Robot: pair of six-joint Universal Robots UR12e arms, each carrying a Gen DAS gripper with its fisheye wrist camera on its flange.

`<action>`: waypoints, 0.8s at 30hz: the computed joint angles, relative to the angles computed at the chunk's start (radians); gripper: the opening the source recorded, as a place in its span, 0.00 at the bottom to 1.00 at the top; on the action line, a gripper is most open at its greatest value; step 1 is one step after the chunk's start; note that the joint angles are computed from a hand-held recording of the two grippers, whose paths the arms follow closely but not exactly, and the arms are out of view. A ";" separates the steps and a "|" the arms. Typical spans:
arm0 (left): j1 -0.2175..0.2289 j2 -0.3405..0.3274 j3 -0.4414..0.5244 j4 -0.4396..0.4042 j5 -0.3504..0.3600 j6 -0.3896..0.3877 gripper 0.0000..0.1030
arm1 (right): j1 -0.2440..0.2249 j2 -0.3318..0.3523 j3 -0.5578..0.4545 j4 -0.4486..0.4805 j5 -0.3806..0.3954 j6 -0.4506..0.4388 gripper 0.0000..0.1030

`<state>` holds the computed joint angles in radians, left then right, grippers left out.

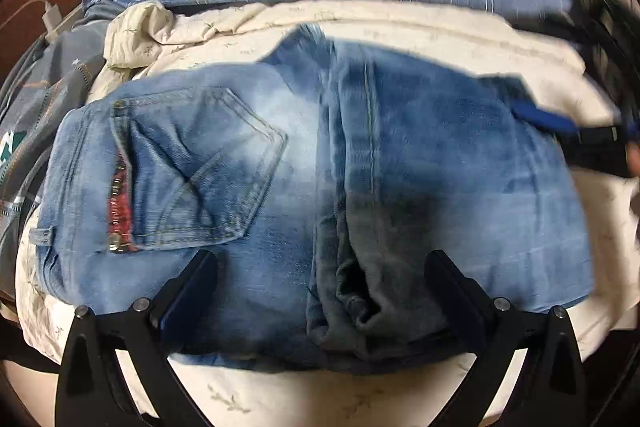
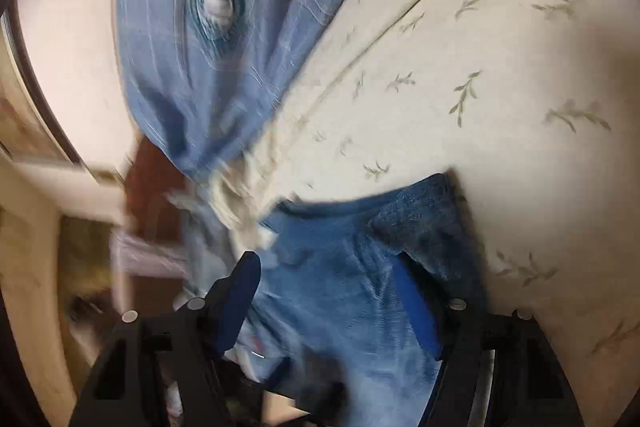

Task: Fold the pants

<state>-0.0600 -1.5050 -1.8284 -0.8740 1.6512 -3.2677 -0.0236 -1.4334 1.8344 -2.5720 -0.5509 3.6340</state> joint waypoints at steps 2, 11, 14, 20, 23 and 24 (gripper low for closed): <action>0.017 0.022 -0.013 0.095 -0.047 -0.010 1.00 | -0.011 -0.037 0.027 0.006 0.020 -0.055 0.71; -0.056 -0.158 0.162 0.096 0.216 0.042 1.00 | -0.081 -0.105 0.169 -0.185 0.150 0.032 0.73; -0.057 -0.214 0.196 -0.015 0.265 0.031 1.00 | -0.079 -0.106 0.166 -0.088 0.148 -0.037 0.73; -0.033 -0.196 0.201 -0.028 0.191 -0.024 0.99 | -0.075 -0.107 0.157 -0.050 0.161 -0.094 0.74; -0.032 -0.153 0.157 0.107 0.182 -0.008 0.99 | -0.071 -0.098 0.159 -0.112 0.210 -0.075 0.74; -0.038 -0.147 0.146 0.134 0.210 0.002 0.99 | -0.068 -0.094 0.156 -0.094 0.255 -0.105 0.74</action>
<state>-0.0984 -1.6517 -1.6821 -0.7398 1.8609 -3.2658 -0.0918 -1.5279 1.9905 -2.6656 -0.2955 3.5292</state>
